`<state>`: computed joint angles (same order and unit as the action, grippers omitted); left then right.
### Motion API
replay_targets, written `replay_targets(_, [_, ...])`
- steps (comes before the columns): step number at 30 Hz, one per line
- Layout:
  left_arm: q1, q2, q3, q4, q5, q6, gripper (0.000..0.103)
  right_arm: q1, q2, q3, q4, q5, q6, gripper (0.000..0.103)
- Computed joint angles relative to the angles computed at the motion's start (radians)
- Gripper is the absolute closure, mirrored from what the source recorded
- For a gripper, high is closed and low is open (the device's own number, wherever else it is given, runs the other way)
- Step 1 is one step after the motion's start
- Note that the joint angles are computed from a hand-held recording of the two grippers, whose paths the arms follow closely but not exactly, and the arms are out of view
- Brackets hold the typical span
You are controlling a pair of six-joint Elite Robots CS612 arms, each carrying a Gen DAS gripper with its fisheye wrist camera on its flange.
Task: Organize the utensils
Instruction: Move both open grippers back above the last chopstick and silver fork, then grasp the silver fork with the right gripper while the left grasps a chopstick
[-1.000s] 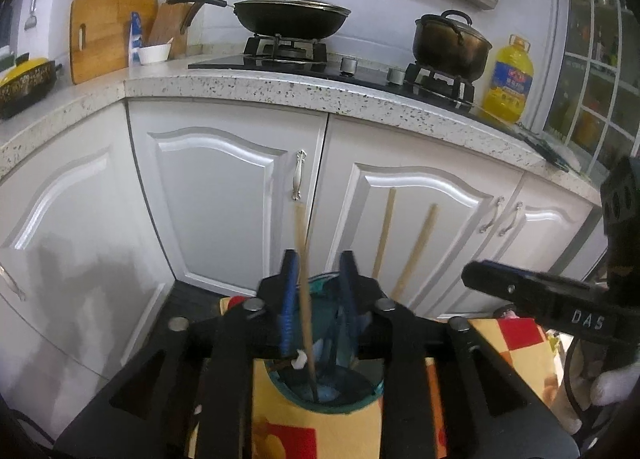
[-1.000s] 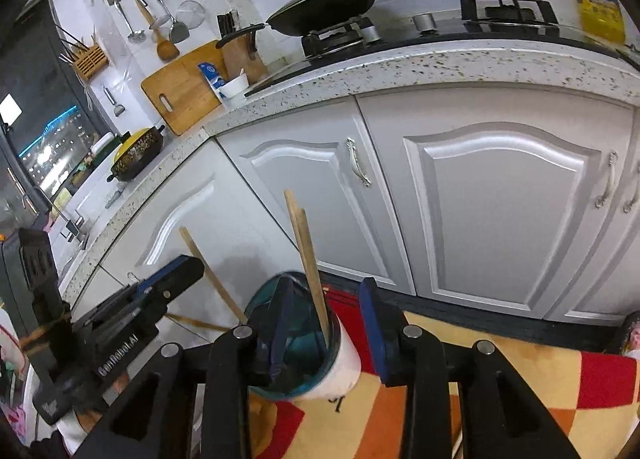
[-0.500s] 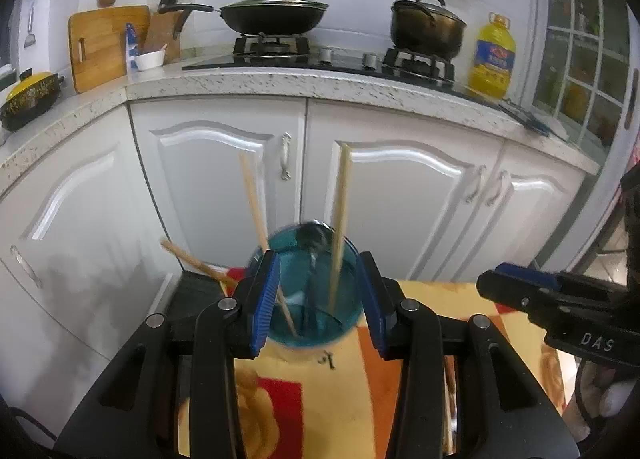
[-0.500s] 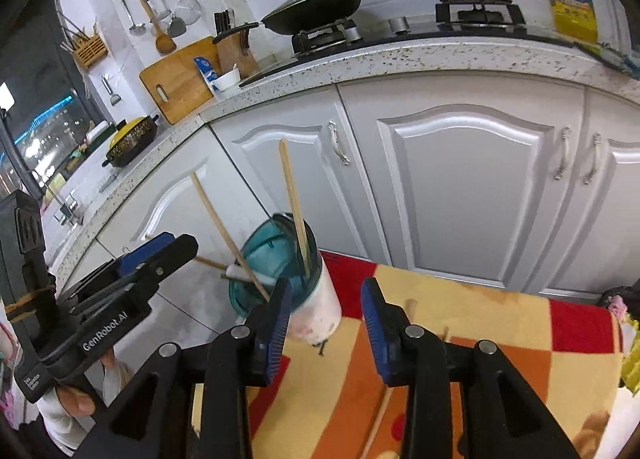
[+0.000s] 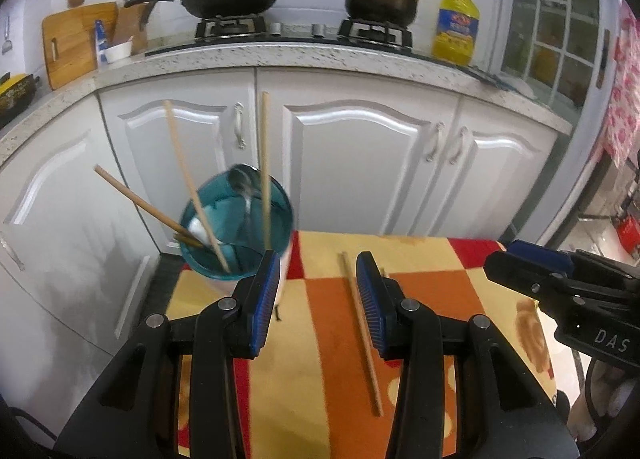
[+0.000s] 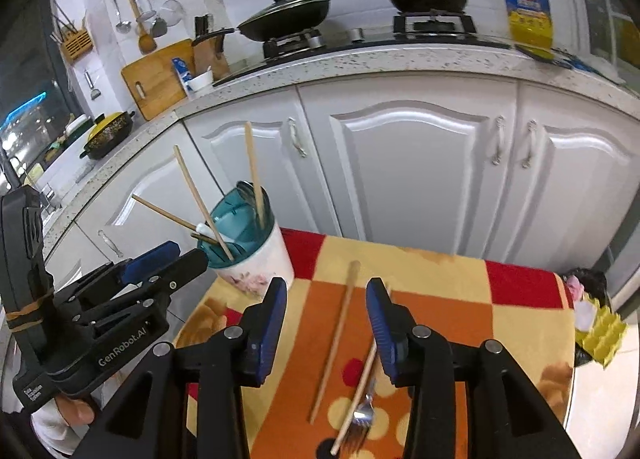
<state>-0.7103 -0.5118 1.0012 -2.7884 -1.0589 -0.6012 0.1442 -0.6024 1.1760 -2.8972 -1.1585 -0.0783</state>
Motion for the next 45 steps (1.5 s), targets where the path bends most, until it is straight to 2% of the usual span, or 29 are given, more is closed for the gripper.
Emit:
replay_targets(12, [-0.015,0.027,-0.039,0.045,-0.035,0.010,0.064,-0.026,-0.029,0.087,-0.028,-0.038,0.042,0.062])
replay_targets(22, [-0.003,0.049,-0.059,0.089,-0.092,-0.021,0.064,-0.029,-0.004,0.069,0.049,-0.052,0.044,0.062])
replay_targets(29, [0.019,0.062,-0.056,0.120,-0.176,-0.084,0.064,-0.027,0.057,-0.004,0.171,-0.023,0.023,0.063])
replay_targets(34, [0.028,0.073,-0.059,0.158,-0.214,-0.115,0.064,-0.019,0.112,-0.083,0.257,-0.019,0.011,0.077])
replay_targets(39, [0.033,0.091,-0.084,0.183,-0.235,-0.116,0.064,-0.011,0.171,-0.183,0.350,-0.020,0.006,0.082])
replay_targets(43, [0.036,0.110,-0.115,0.207,-0.256,-0.106,0.064,-0.002,0.203,-0.237,0.395,-0.065,-0.001,0.089])
replay_targets(45, [0.038,0.133,-0.155,0.237,-0.278,-0.101,0.064,-0.002,0.216,-0.258,0.417,-0.045,0.001,0.091])
